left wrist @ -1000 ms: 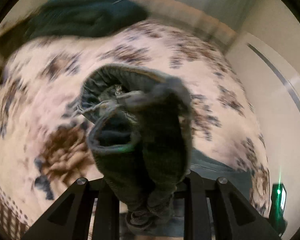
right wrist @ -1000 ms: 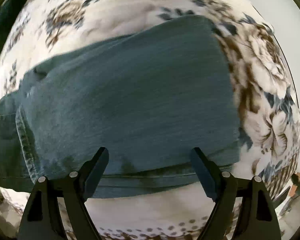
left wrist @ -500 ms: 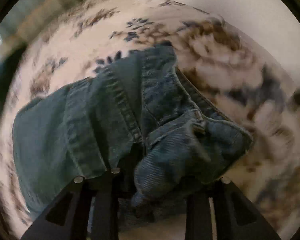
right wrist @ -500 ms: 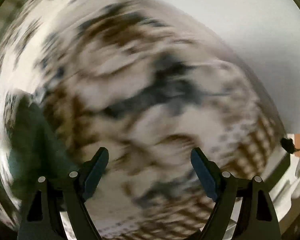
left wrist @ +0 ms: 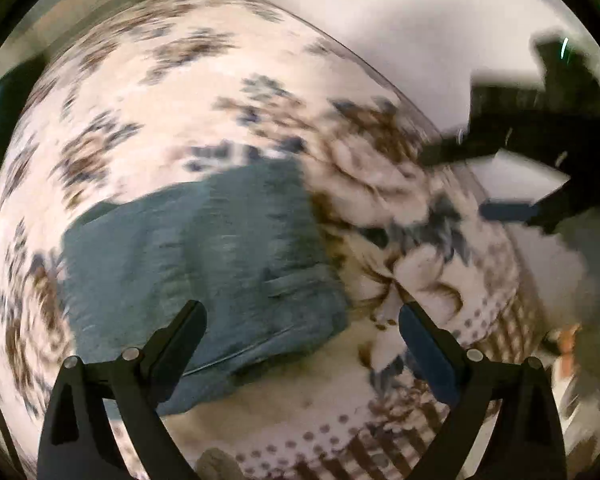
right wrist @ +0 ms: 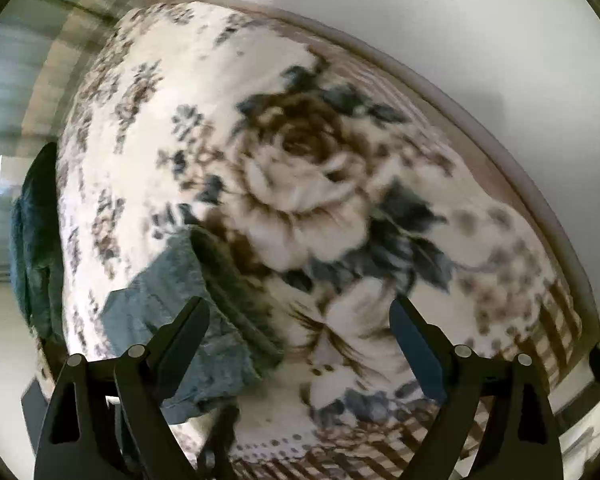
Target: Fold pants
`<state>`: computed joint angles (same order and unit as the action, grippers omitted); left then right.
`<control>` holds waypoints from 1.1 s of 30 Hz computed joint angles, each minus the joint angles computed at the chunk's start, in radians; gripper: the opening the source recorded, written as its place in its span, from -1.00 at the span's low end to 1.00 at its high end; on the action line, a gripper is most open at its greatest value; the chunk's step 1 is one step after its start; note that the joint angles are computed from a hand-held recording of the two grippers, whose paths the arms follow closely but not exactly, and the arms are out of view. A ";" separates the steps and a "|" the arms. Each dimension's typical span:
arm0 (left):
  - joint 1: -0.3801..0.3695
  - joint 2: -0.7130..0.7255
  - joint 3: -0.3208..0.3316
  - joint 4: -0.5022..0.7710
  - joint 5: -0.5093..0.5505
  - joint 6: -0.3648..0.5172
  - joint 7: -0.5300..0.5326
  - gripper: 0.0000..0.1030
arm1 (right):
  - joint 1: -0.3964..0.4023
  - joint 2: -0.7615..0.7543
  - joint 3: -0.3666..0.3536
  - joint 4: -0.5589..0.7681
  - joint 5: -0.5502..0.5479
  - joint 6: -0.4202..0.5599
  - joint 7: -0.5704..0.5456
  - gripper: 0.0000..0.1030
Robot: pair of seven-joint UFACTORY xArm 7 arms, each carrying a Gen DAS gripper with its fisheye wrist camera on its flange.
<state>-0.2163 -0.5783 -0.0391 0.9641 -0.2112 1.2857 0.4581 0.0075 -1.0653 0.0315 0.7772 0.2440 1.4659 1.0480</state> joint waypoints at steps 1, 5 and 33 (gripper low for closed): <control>0.027 0.019 0.018 0.028 0.017 -0.011 -0.011 0.90 | 0.036 0.025 -0.022 -0.001 0.005 -0.025 -0.030 0.82; 0.165 0.180 0.049 0.132 0.157 -0.149 -0.095 0.90 | 0.286 0.188 -0.140 -0.043 0.041 -0.225 -0.085 0.82; 0.299 0.261 0.031 -0.019 0.268 -0.440 -0.267 0.90 | 0.202 1.018 -0.010 0.724 0.224 -0.044 -0.421 0.60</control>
